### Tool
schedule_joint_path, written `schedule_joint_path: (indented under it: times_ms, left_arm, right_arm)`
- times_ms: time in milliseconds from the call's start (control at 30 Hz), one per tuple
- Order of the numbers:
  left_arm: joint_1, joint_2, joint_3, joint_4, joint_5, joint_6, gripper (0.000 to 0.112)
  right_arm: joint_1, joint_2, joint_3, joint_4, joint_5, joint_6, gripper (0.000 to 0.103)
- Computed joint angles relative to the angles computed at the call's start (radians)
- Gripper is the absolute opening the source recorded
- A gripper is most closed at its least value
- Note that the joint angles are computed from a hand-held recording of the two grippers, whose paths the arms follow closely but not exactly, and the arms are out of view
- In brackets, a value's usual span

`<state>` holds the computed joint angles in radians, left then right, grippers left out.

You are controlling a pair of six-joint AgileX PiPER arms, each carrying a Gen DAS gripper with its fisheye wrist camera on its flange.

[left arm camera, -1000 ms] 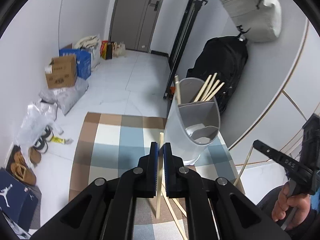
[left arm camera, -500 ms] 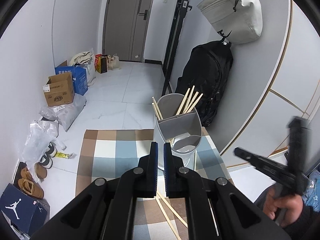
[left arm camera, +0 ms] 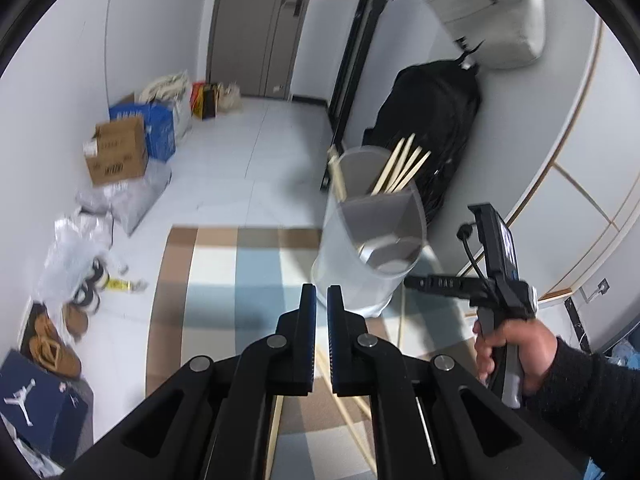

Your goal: Organize utensils

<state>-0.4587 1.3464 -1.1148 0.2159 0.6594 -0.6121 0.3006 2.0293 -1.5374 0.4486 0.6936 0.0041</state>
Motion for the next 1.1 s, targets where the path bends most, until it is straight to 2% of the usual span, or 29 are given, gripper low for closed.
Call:
schedule_joint_path:
  times_ms: [67, 100, 167, 233, 300, 533, 833, 1000, 1100]
  left_arm:
    - [0.018, 0.021, 0.011, -0.022, 0.021, 0.018, 0.002]
    - [0.028, 0.034, 0.011, -0.033, 0.033, 0.027, 0.002]
    - [0.041, 0.05, 0.017, -0.034, 0.047, 0.023, 0.002]
    - [0.069, 0.09, 0.005, -0.077, 0.077, 0.058, 0.008]
    - [0.094, 0.122, -0.006, -0.131, 0.103, 0.113, 0.022]
    - [0.107, 0.218, -0.046, -0.188, 0.167, 0.2, 0.028]
    - [0.04, 0.358, -0.191, -0.145, 0.286, 0.249, 0.029]
    - [0.039, 0.409, -0.231, -0.151, 0.323, 0.272, 0.029]
    - [0.032, 0.425, -0.239, -0.142, 0.329, 0.271, 0.029]
  right_arm:
    - [0.026, 0.034, -0.044, -0.111, 0.021, 0.114, 0.026]
    - [0.037, 0.026, -0.033, -0.153, -0.011, 0.143, 0.025]
    - [0.07, 0.031, -0.049, -0.272, -0.008, 0.236, 0.024]
    - [0.1, 0.038, -0.062, -0.384, 0.003, 0.315, 0.013]
    - [0.112, 0.045, -0.065, -0.452, 0.008, 0.359, 0.006]
    - [0.06, -0.015, 0.042, -0.345, -0.037, 0.248, 0.003]
    - [-0.065, -0.127, 0.19, -0.006, -0.041, 0.009, 0.0]
    - [-0.096, -0.148, 0.218, 0.095, -0.004, -0.116, 0.001]
    - [-0.094, -0.132, 0.192, 0.086, 0.011, -0.124, 0.003]
